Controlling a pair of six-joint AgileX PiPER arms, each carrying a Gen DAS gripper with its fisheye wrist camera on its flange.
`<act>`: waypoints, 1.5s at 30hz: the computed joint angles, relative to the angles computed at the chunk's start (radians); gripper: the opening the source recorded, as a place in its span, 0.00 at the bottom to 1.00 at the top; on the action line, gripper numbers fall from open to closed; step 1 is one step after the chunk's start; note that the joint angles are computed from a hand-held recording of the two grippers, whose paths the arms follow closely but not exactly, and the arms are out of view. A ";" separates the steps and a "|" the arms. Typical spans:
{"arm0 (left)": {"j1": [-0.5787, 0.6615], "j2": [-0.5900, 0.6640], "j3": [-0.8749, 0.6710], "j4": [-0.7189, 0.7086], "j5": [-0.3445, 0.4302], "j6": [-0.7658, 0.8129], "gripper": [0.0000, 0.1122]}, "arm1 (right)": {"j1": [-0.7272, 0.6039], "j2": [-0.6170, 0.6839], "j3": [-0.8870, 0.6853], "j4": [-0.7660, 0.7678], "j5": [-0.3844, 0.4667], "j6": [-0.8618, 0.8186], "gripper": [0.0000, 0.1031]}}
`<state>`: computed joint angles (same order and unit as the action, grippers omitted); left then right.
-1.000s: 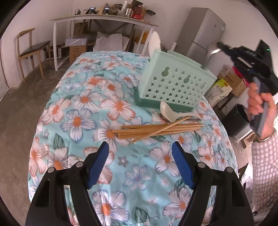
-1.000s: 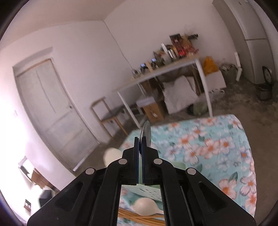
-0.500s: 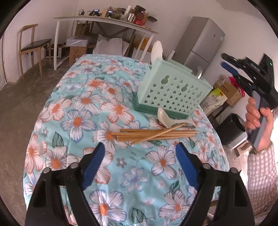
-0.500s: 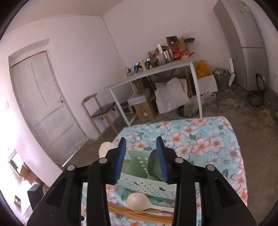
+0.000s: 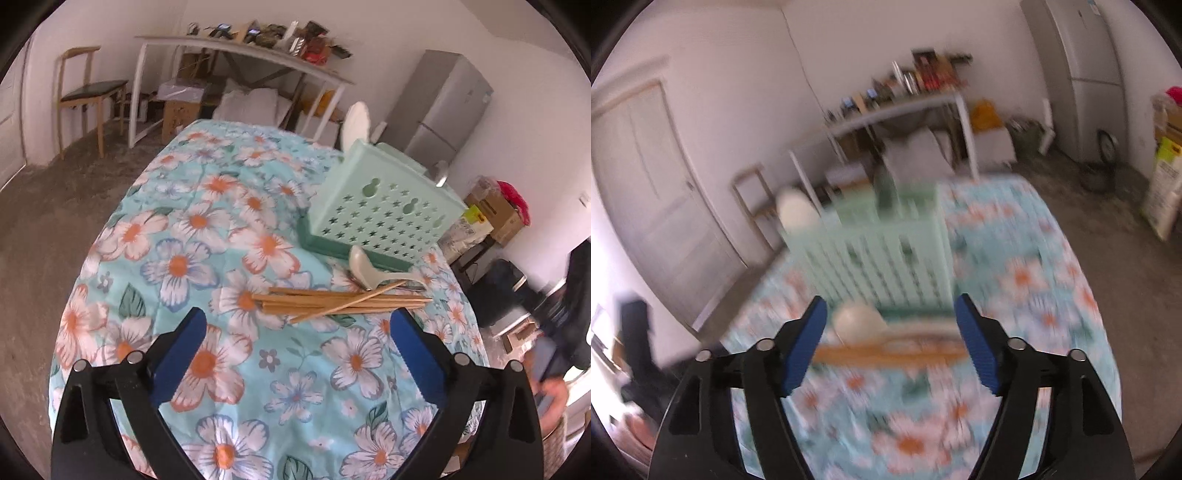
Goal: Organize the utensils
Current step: 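Open the right gripper over the holder to drop the metal spoon in, then move the right gripper to the white ladle and grasp its bowl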
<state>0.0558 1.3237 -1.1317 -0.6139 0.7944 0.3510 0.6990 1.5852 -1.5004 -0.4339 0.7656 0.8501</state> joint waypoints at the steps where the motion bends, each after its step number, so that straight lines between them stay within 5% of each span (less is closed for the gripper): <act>1: -0.004 -0.003 0.003 0.002 -0.006 0.003 0.87 | 0.023 0.016 0.003 -0.041 0.034 0.034 0.76; 5: -0.048 -0.002 -0.003 0.055 -0.015 -0.005 0.87 | 0.077 0.065 0.016 -0.124 0.119 0.109 0.91; 9: -0.080 0.004 0.001 0.060 -0.026 0.011 0.87 | 0.116 0.117 -0.014 -0.195 0.211 0.140 0.92; 18: -0.106 0.081 -0.054 0.114 -0.013 -0.072 0.87 | 0.075 0.204 -0.021 -0.117 0.255 0.071 0.92; 27: -0.108 0.124 -0.117 0.136 -0.031 -0.091 0.87 | 0.021 0.122 0.140 -0.073 0.078 0.080 0.92; 33: -0.124 0.118 -0.105 0.194 -0.067 -0.123 0.87 | -0.020 0.072 0.138 0.009 0.054 -0.006 0.92; 38: -0.128 0.099 -0.063 0.274 -0.112 -0.181 0.87 | -0.041 0.029 0.118 0.061 -0.118 -0.092 0.91; 45: -0.099 0.087 -0.032 0.398 -0.132 -0.308 0.87 | -0.030 0.238 -0.146 0.198 -0.083 -0.277 0.68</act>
<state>-0.0437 1.4106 -1.1638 -0.2160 0.6621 0.0428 0.6689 1.8230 -1.6461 -0.2359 0.6829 0.5730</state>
